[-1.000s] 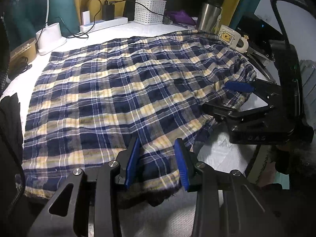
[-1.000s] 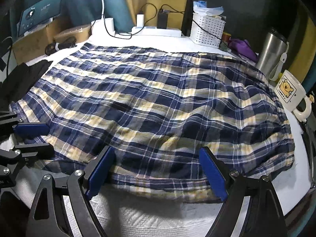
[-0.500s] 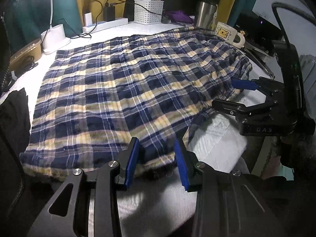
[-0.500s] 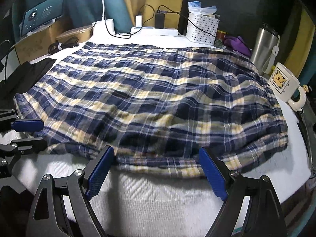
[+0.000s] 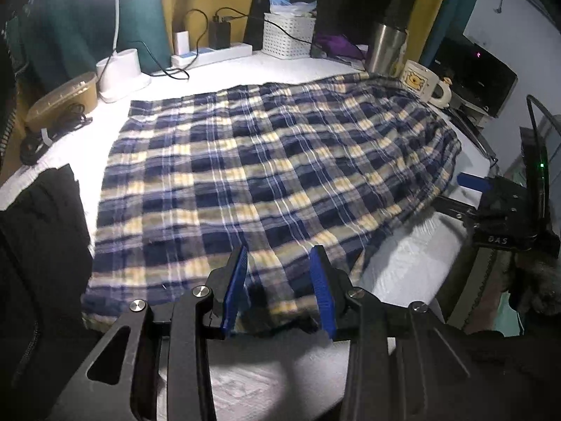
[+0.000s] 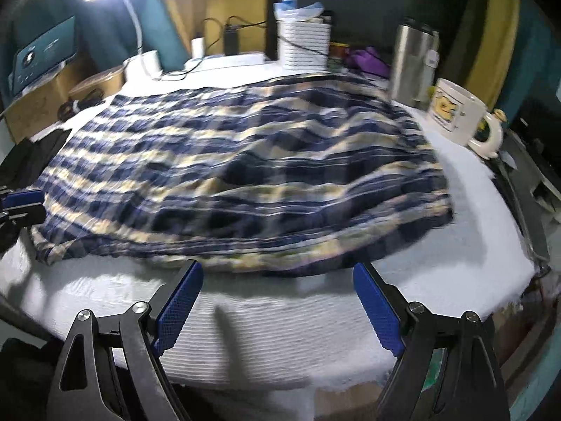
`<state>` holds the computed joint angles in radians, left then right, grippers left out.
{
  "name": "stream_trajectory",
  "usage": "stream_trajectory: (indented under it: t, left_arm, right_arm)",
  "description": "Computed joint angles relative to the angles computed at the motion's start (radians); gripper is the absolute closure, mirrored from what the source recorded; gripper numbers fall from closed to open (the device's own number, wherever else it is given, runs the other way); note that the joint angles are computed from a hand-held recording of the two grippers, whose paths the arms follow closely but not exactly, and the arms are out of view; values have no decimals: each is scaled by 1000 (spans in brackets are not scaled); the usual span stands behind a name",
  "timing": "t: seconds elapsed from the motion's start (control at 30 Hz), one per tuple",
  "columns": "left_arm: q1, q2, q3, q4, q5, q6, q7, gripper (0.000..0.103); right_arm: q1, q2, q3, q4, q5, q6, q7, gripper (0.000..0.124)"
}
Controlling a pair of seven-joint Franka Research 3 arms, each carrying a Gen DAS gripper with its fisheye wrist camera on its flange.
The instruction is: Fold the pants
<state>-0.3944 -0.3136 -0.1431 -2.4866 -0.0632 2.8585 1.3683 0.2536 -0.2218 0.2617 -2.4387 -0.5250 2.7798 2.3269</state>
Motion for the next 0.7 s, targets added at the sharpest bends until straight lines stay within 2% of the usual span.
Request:
stream_trajectory:
  t: [0.4, 0.5, 0.7]
  left_arm:
    - [79, 60, -23, 79, 74, -35, -48, 66]
    - [99, 72, -26, 91, 95, -42, -65, 66]
    - [160, 85, -33, 104, 161, -63, -133, 66]
  right_arm:
    - [-65, -30, -32, -41, 68, 48, 9, 35]
    - [-66, -21, -44, -45, 123, 75, -16, 29]
    - [-44, 8, -73, -43, 252, 124, -103, 28]
